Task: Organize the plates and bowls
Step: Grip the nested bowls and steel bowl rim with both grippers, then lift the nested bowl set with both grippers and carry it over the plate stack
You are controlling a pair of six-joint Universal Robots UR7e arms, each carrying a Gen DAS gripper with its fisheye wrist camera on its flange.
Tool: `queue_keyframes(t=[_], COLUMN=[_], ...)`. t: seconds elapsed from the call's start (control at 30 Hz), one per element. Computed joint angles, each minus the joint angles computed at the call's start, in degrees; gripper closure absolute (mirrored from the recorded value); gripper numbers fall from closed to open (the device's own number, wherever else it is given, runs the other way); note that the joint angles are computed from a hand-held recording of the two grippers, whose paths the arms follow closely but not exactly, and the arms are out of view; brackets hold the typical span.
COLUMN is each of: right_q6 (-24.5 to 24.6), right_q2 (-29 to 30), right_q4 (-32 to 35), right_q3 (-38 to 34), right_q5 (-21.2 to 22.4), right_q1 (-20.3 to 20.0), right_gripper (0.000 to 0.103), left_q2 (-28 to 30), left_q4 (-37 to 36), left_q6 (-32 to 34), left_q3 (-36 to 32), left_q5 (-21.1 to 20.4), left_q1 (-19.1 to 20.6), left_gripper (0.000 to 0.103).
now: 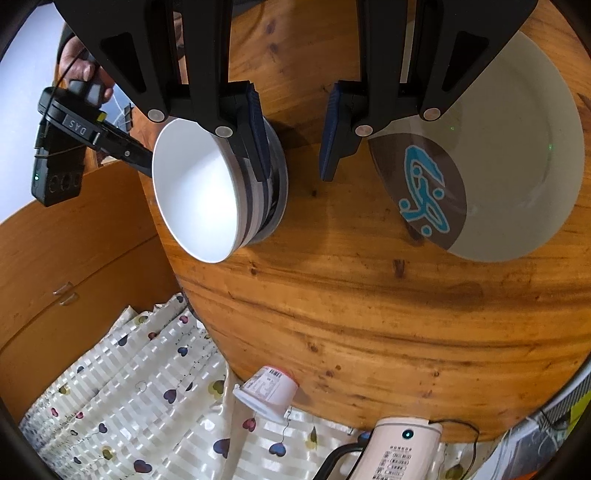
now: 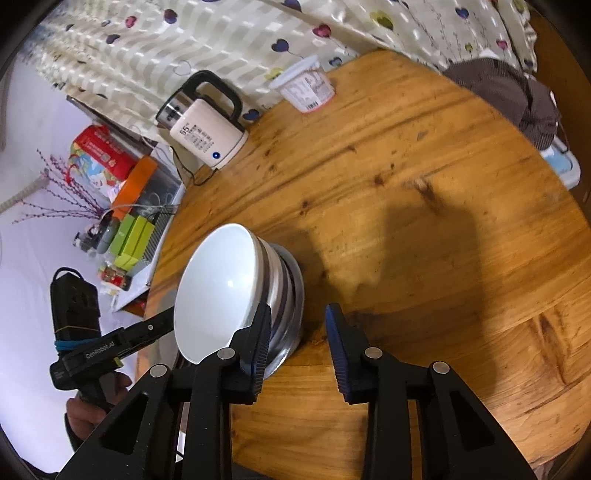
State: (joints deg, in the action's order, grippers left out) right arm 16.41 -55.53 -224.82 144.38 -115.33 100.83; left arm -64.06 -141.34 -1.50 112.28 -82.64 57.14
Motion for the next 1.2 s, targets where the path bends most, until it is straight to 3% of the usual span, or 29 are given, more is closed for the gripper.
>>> queue_keyframes(t=[0.5, 0.67, 0.87, 1.2], right_q6=[-0.5, -0.8, -1.3, -1.6], right_q2=[0.6, 1.2, 0.7, 0.8], right_q4=[-5.4, -5.3, -5.0, -4.5], right_q3=[3.0, 3.2, 3.1, 2.6], right_q5=[11.6, 14.6, 15.1, 14.0], right_q1=[-6.5, -8.3, -8.3, -7.7], right_gripper=[0.076, 0.090, 0.096, 0.096], left_q2=[2.0, 2.6, 3.1, 3.4], left_q4=[3.9, 4.2, 4.2, 4.9], left_q6=[1.0, 1.4, 2.1, 3.6], left_q3=[-1.9, -2.5, -3.0, -3.6], left_q5=[-3.5, -4.5, -6.2, -10.3], left_q1=[1.8, 2.3, 3.1, 4.2], left_gripper=[0.075, 0.075, 0.075, 0.094])
